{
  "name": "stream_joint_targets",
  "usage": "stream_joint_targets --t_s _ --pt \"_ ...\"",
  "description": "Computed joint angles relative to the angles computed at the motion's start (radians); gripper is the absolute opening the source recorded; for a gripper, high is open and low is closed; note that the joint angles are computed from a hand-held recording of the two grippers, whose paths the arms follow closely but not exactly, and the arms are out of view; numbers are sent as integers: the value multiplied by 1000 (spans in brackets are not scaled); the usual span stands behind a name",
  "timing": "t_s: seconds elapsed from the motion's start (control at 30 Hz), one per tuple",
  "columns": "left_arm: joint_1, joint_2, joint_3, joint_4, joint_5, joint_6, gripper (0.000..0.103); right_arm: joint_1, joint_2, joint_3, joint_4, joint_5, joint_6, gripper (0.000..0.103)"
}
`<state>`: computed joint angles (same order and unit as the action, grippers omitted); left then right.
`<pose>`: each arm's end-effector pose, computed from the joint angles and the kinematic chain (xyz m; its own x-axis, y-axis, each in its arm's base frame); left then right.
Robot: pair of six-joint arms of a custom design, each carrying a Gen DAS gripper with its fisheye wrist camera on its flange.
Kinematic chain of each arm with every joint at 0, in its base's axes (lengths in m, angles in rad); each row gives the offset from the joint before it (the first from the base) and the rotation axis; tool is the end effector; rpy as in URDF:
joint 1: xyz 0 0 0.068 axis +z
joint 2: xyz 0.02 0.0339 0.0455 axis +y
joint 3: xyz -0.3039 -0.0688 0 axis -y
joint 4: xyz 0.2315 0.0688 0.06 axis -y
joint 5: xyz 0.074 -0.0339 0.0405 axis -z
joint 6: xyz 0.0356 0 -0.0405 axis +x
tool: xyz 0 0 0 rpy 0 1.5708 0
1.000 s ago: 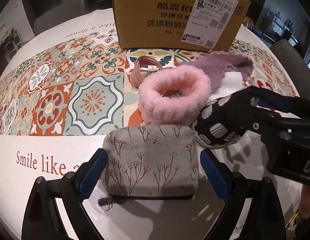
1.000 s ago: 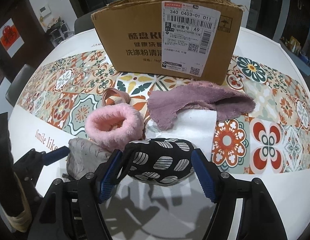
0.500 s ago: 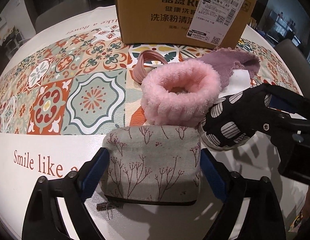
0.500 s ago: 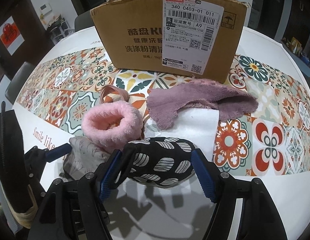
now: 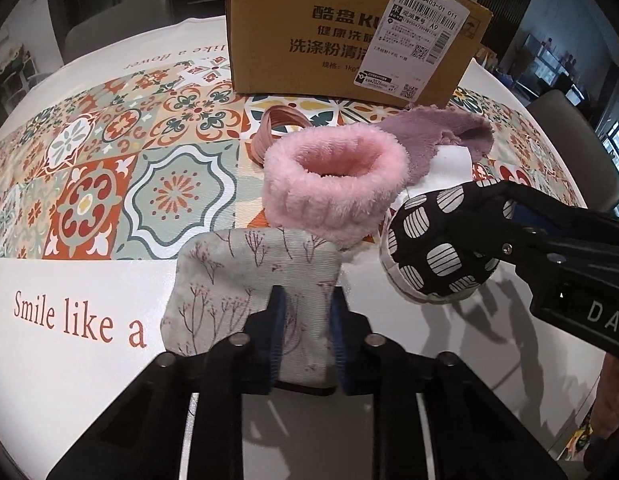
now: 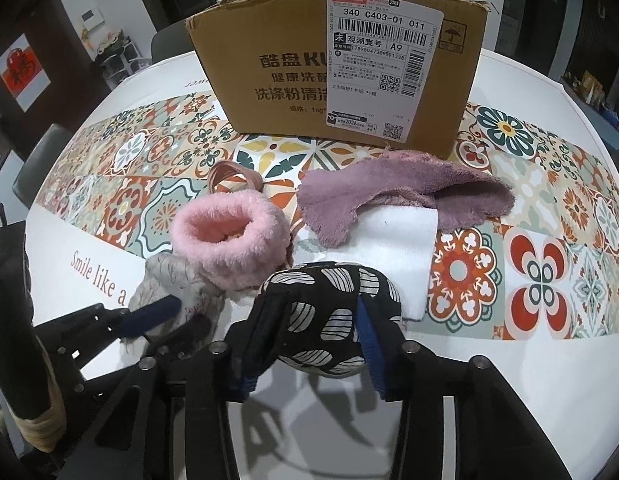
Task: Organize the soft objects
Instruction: 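Lift the pouch and eye mask and carry both over the box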
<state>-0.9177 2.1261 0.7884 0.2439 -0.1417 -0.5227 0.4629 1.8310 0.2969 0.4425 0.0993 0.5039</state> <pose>0.2119 -0.2687 0.0633 -0.8406 0.2853 -0.4604 0.3776 0.9181 -0.1205 0.1958 0.0938 0.0809 -0.8901 0.0928 -0.4462 0.0301 0.9889 0.1456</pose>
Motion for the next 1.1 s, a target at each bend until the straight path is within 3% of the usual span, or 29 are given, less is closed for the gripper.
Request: stream_joint_targets --t_s 0.23,0.6,1.1 --pt "-25 -53 -67 52 -50 -16 8 42 -37 -23 -13 31 26 34" --pt "-73 -188 -155 89 -152 -36 7 134 -193 -49 -90 98 68 33" --pt "-124 -369 -160 62 -271 -5 6 168 -450 -41 -261 159 86 33"
